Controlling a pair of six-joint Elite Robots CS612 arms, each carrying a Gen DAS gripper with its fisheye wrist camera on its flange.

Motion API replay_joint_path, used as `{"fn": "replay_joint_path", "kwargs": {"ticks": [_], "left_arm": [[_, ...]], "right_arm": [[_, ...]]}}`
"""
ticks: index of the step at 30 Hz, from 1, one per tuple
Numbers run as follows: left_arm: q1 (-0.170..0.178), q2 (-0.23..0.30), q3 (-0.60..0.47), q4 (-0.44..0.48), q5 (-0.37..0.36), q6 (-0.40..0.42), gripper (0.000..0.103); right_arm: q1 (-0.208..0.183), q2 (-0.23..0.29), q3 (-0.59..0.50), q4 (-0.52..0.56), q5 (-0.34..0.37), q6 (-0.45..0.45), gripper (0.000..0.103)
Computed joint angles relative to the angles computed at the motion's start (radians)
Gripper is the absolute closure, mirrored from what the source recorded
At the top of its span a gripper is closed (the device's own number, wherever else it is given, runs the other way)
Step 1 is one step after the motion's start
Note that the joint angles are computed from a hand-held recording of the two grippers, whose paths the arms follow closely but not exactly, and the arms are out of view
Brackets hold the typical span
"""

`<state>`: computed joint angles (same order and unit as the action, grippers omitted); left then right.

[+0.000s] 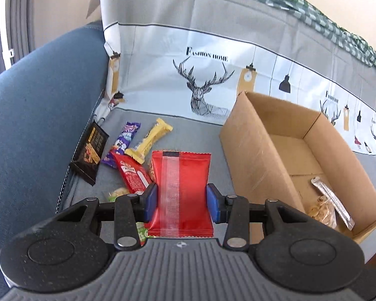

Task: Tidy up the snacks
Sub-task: 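Carry the red bar with the left gripper while the right gripper carries the candy over the box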

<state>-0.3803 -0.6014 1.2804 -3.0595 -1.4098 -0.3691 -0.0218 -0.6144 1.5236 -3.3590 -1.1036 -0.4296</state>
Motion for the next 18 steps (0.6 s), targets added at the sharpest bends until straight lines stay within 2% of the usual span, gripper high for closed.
{"fn": "replay_joint_path", "kwargs": {"ticks": [5, 10, 14, 18], "left_arm": [[-0.005, -0.009, 0.009, -0.031, 0.015, -0.016, 0.057], [-0.012, -0.01, 0.008, -0.06, 0.027, -0.023, 0.057], [-0.019, -0.003, -0.004, -0.063, 0.023, -0.017, 0.057], [-0.028, 0.005, -0.016, -0.071, 0.025, 0.003, 0.057]], "right_arm": [[-0.022, -0.009, -0.003, -0.069, 0.025, 0.039, 0.085], [-0.049, -0.009, -0.033, -0.116, 0.04, 0.128, 0.085], [-0.082, -0.017, -0.058, -0.154, 0.032, 0.2, 0.085], [-0.111, -0.004, -0.107, -0.173, -0.01, 0.207, 0.085]]}}
